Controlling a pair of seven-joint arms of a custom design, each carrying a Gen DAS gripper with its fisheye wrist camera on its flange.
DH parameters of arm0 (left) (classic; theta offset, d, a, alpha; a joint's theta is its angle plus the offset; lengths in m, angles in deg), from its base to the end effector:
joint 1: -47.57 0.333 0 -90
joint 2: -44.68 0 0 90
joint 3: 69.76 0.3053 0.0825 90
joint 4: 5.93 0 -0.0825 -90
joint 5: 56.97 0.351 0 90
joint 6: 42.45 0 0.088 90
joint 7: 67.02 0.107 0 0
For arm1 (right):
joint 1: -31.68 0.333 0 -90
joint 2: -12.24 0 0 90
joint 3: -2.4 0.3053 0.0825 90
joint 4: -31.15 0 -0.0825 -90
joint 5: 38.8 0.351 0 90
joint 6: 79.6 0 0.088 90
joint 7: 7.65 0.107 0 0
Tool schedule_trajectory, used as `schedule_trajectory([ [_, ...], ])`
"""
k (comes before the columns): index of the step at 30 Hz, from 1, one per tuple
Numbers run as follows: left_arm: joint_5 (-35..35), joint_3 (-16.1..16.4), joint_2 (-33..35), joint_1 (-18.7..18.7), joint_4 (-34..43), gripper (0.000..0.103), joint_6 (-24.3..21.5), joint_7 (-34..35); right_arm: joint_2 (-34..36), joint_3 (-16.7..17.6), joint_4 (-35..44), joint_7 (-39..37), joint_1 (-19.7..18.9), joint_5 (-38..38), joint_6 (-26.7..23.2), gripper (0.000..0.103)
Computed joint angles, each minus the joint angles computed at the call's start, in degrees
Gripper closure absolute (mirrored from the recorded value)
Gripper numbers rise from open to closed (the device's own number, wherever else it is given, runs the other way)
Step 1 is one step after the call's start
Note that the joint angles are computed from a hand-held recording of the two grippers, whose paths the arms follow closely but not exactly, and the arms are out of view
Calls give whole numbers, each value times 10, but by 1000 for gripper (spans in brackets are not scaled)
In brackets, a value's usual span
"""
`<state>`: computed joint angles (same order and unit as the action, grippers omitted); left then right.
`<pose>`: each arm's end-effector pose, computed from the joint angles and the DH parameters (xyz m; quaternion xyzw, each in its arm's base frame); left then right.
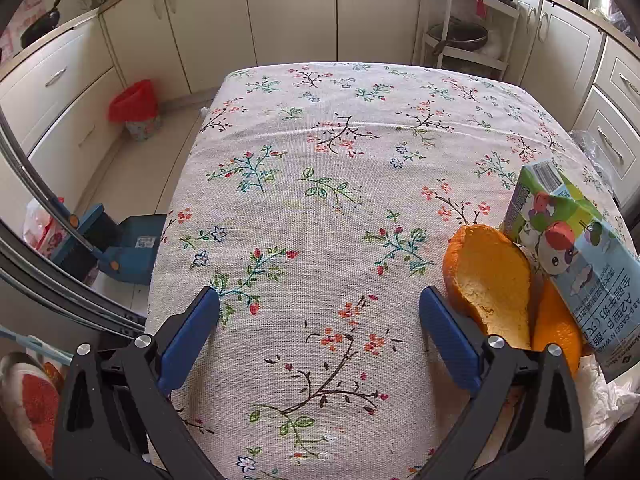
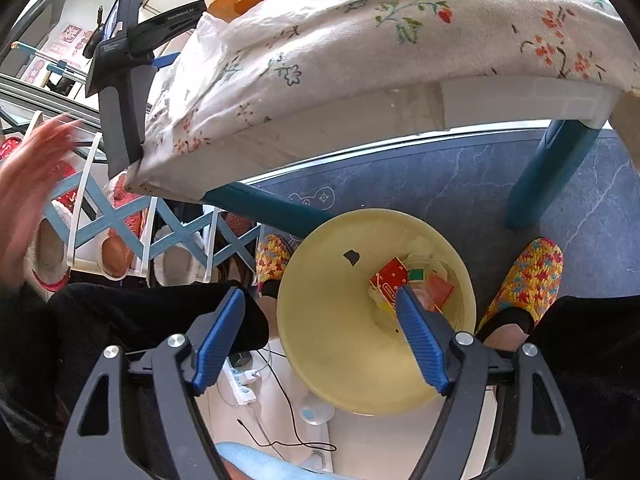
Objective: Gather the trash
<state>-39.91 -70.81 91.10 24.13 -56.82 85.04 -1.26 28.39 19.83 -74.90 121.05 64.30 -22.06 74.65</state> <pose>0.7041 -0.3038 0.4739 -0.6375 0.7141 -0.1946 0.2138 0.4273 0.4693 0.4475 -0.6508 0.6946 0.1326 0.2765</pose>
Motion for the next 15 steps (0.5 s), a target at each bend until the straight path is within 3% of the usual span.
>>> schedule_trajectory([
  [15, 0, 0, 0, 0, 0, 8, 0, 0, 8, -9, 18, 16, 15, -36, -24, 28],
])
